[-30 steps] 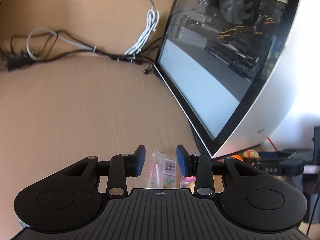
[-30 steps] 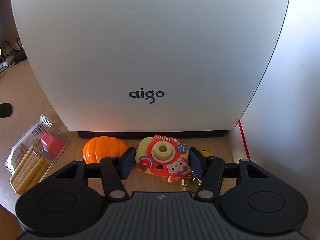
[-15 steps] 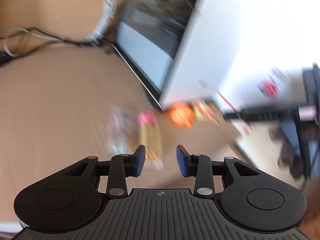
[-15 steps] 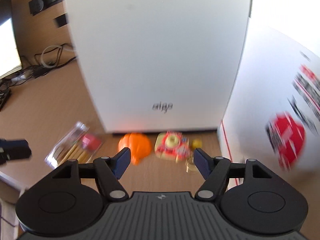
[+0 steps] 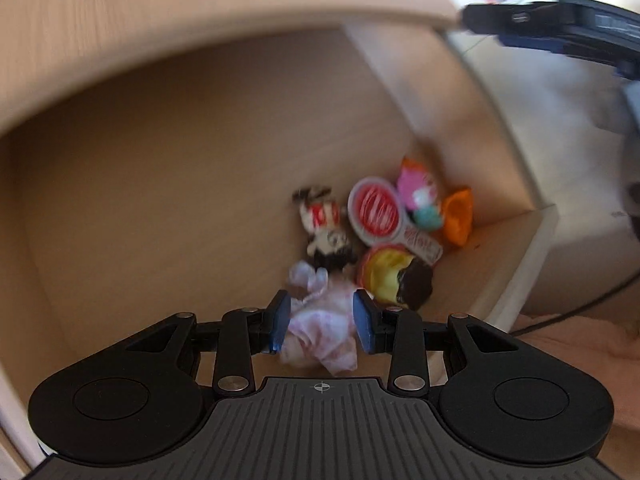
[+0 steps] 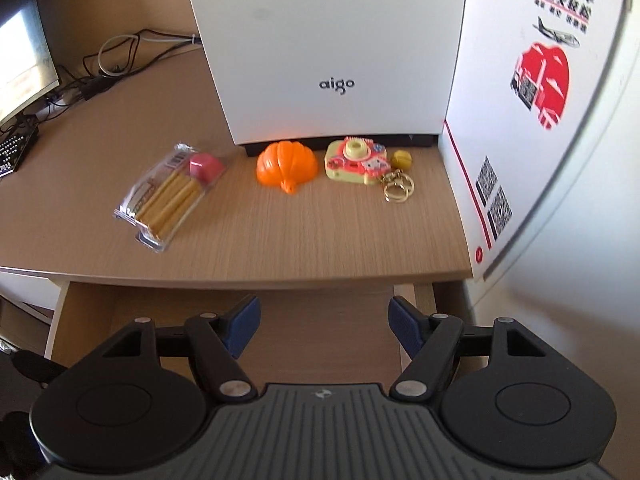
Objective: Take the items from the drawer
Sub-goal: 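Grasp the pink-white cloth in the drawer with the left tool while right tool withdraws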
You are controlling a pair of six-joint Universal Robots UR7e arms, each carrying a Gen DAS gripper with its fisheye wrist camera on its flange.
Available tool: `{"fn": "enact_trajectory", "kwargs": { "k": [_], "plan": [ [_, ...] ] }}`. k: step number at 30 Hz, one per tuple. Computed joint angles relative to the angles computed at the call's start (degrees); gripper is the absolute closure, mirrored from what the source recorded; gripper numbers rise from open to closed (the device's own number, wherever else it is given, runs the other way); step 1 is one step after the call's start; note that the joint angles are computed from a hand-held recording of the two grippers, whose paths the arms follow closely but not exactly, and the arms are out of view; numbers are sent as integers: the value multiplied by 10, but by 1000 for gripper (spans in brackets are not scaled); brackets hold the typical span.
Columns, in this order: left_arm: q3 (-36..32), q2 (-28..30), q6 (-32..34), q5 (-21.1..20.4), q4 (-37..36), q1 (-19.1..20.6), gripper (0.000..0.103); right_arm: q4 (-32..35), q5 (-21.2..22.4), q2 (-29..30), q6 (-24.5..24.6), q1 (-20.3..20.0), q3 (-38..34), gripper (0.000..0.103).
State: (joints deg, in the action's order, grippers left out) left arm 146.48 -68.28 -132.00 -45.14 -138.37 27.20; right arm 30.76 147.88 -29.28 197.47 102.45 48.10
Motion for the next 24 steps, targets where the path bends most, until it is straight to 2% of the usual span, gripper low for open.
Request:
{"fn": "enact_trajectory", "kwargs": {
  "k": [3,6,10,19,24],
  "plan": [
    [-6,16,50,-24,-46,34,66,15,1,6,17,-1,-6,32],
    [-26,32,76,-42,-41,64,66,29,-5,12,26,-4,-10,32],
    [-31,50,98,-52,-73,86,66,58,-33,26,46,-11,-26,31],
    [-30,50,49,-52,-45,61,66,101,-46,67,54,-16,-79,31],
    [-15,23,-2,-30,-17,32,66,111,-38,74,65,-15,-88,31]
  ]
}}
